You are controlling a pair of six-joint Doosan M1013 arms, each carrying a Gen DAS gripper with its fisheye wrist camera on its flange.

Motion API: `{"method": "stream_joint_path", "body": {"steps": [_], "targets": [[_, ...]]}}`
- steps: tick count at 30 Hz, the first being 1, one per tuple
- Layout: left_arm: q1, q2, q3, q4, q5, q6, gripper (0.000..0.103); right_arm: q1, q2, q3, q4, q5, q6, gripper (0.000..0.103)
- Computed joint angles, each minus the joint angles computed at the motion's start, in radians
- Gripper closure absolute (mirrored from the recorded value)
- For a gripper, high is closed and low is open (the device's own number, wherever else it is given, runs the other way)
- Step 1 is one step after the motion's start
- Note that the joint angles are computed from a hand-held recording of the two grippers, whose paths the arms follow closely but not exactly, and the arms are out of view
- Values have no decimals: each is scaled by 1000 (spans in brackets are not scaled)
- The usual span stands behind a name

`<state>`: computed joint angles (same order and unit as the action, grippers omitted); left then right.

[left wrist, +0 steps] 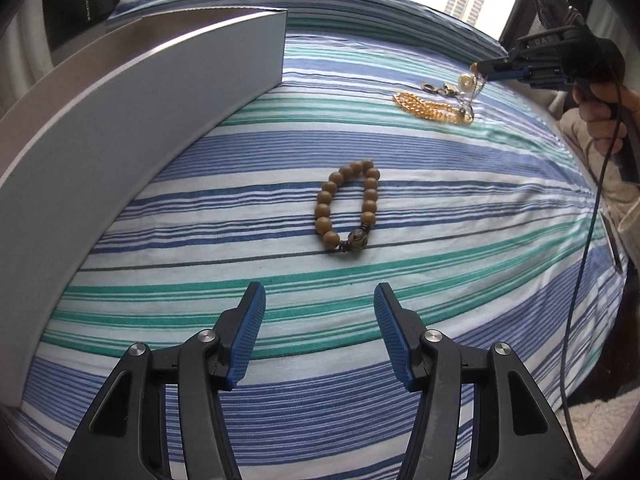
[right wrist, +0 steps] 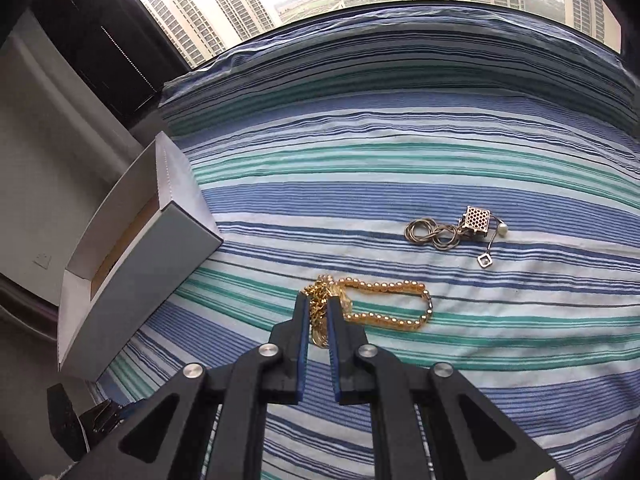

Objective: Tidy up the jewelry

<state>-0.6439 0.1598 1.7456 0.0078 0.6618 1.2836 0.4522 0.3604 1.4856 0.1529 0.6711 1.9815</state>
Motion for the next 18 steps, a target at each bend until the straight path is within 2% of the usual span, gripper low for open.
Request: {"method": "stream_joint_path", "body": {"steps": [5,8,11,15,18], "targets": [[0,-5,6,18,5,-19,45,6,-29,66,42,40,-27,94],[4,-3,4,11,8,-19,45,6,-61,127,53,28,-5,94],[4,-2,1,11,6,-14,45,2,-104,186,138,-15,-43,94],[-1,5,-8,20,11,-11,45,6,-160,243,310,-83,-165,94],[-6,9,-12,20,21,-2,44,13,-184,272,334,-110,-168,93]]}}
